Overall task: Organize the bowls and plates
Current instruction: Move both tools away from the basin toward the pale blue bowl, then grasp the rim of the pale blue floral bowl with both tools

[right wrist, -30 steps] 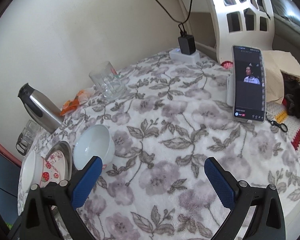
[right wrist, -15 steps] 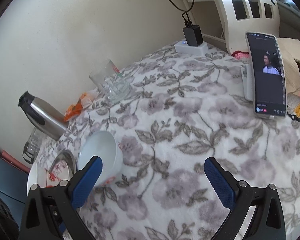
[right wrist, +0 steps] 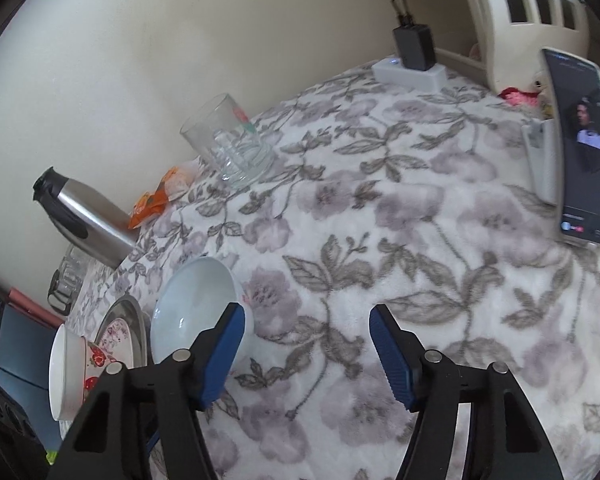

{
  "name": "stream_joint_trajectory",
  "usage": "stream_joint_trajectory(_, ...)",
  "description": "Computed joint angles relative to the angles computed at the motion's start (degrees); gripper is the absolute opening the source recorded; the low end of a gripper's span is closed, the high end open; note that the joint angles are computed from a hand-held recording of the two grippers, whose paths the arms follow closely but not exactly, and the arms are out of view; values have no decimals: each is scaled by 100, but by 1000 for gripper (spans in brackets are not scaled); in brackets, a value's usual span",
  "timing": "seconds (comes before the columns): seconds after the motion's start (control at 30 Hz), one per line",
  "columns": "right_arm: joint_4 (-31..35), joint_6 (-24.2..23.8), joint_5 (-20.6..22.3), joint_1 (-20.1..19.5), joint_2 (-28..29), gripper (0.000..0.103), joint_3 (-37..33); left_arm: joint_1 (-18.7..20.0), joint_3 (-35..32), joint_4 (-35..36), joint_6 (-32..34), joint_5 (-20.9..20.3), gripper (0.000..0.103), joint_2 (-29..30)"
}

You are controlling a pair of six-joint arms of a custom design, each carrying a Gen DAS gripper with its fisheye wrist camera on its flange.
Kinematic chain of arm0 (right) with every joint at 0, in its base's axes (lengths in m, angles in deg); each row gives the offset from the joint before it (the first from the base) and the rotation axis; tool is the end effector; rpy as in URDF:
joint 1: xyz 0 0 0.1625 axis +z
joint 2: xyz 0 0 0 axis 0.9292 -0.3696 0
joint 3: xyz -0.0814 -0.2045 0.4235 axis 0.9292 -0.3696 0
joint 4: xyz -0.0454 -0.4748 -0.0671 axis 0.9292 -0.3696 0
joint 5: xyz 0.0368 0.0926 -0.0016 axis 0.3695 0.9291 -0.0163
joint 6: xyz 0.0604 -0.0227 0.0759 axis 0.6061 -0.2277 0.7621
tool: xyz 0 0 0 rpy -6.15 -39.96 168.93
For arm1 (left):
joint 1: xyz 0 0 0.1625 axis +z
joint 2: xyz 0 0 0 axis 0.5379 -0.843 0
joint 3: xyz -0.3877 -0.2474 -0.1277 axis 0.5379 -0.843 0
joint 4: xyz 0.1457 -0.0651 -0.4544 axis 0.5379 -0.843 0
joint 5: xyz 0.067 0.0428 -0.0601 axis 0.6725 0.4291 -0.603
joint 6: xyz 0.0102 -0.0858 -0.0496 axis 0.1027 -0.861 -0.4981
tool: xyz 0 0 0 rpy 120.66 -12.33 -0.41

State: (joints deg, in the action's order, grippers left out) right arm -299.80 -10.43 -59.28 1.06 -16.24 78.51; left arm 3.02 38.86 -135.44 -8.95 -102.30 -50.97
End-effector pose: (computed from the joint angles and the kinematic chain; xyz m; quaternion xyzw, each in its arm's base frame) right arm -0.0391 -0.3903 0.2297 -0.2208 -0.8359 0.4447 0.2341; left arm -0.3075 -0.4379 -0.1043 0.1078 0.9669 -0.1946 0.1247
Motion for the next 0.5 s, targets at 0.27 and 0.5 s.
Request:
stream_joint_trajectory(0.27, 288, -208, 250, 26, 112, 45, -199, 82, -120, -12, 61, 30, 44, 147)
stream_joint_trajectory(0.5, 425, -441, 430, 81, 235, 36, -344, 103, -175, -45, 169, 42, 39, 226)
